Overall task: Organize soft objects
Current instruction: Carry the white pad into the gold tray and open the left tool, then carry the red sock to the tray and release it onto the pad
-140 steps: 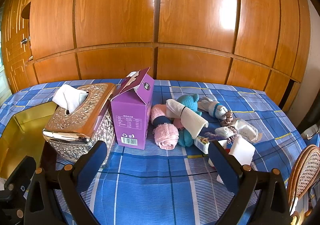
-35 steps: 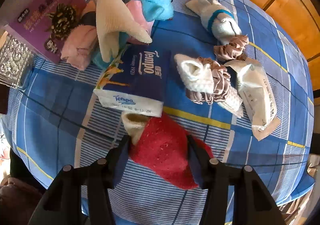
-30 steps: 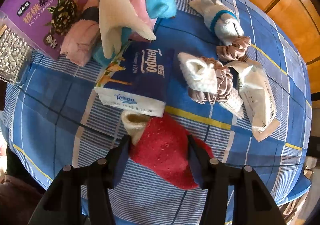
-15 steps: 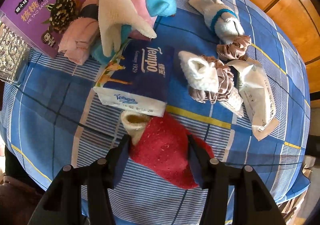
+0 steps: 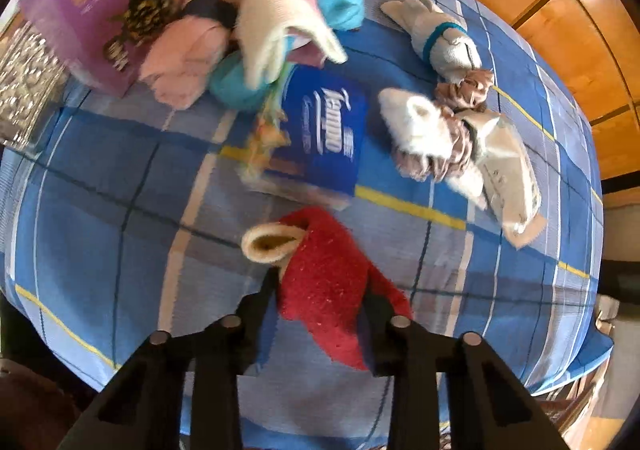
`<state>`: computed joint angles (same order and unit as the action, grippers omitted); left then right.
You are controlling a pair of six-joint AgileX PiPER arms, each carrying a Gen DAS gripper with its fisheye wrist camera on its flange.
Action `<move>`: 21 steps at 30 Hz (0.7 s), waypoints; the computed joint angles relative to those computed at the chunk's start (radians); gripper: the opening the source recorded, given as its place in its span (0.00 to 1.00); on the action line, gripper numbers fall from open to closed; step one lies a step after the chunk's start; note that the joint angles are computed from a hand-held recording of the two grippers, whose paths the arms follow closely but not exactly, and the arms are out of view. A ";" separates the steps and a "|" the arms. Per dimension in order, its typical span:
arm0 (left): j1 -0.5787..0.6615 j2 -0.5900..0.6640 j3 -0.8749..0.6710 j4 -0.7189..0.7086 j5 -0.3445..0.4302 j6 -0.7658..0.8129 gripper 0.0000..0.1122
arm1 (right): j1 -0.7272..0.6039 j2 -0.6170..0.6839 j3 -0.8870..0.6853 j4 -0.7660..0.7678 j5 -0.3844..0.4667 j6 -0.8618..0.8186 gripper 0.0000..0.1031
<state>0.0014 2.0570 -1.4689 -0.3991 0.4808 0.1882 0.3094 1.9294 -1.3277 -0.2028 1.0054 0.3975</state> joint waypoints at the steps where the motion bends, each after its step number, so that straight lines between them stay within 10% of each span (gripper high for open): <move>1: 0.004 -0.015 0.032 -0.044 -0.016 0.045 0.77 | 0.007 -0.015 0.019 0.019 -0.010 0.007 0.29; 8: 0.008 -0.146 0.192 -0.104 -0.091 0.161 0.86 | 0.018 -0.149 0.134 0.163 -0.121 -0.031 0.28; 21: 0.007 -0.324 0.442 -0.108 -0.191 0.226 0.89 | 0.033 -0.150 -0.139 0.050 0.008 0.093 0.28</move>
<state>0.0079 1.7331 -1.0272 -0.5067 0.2896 0.4141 0.3420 1.7795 -1.4664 -0.1526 1.0131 0.4905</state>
